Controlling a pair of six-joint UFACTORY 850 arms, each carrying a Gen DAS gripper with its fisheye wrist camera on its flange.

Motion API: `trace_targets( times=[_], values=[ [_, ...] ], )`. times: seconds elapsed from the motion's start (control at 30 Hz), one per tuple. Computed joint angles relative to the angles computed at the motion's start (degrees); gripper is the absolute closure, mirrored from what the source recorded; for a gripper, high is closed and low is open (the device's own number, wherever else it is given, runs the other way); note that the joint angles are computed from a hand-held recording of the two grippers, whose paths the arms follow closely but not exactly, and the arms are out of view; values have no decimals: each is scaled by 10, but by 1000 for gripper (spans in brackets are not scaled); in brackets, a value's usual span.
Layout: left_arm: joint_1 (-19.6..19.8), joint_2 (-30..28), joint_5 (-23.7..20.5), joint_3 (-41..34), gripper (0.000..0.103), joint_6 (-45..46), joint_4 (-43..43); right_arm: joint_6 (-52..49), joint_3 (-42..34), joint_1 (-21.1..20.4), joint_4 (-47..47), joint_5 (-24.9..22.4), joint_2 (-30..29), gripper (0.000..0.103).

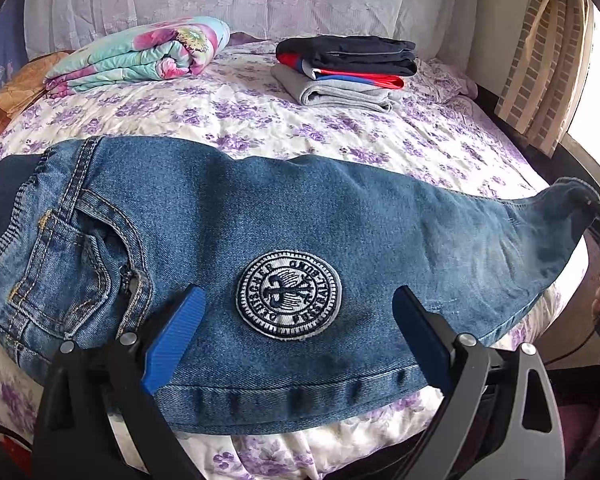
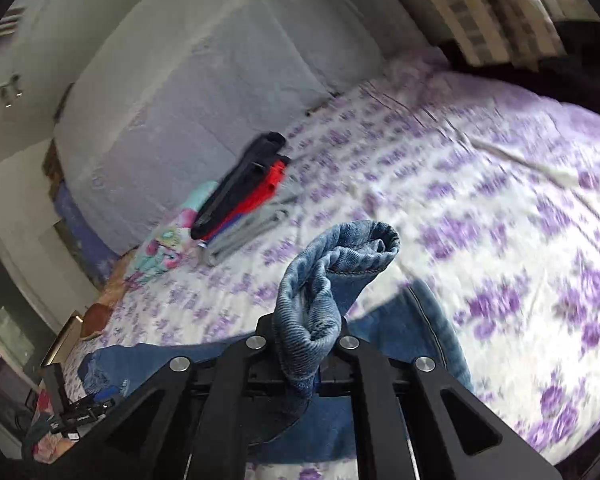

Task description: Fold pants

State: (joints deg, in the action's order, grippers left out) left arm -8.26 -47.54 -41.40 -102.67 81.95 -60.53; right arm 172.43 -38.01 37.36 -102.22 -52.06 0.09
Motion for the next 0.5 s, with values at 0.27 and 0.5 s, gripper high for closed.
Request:
trace_targets(
  times=[0.27, 0.5],
  values=[
    [1, 15, 18, 25, 11, 42, -6, -150, -12, -8, 222, 60, -27, 69],
    [10, 53, -25, 54, 11, 78, -36, -233, -56, -4, 203, 5, -7, 41]
  ],
)
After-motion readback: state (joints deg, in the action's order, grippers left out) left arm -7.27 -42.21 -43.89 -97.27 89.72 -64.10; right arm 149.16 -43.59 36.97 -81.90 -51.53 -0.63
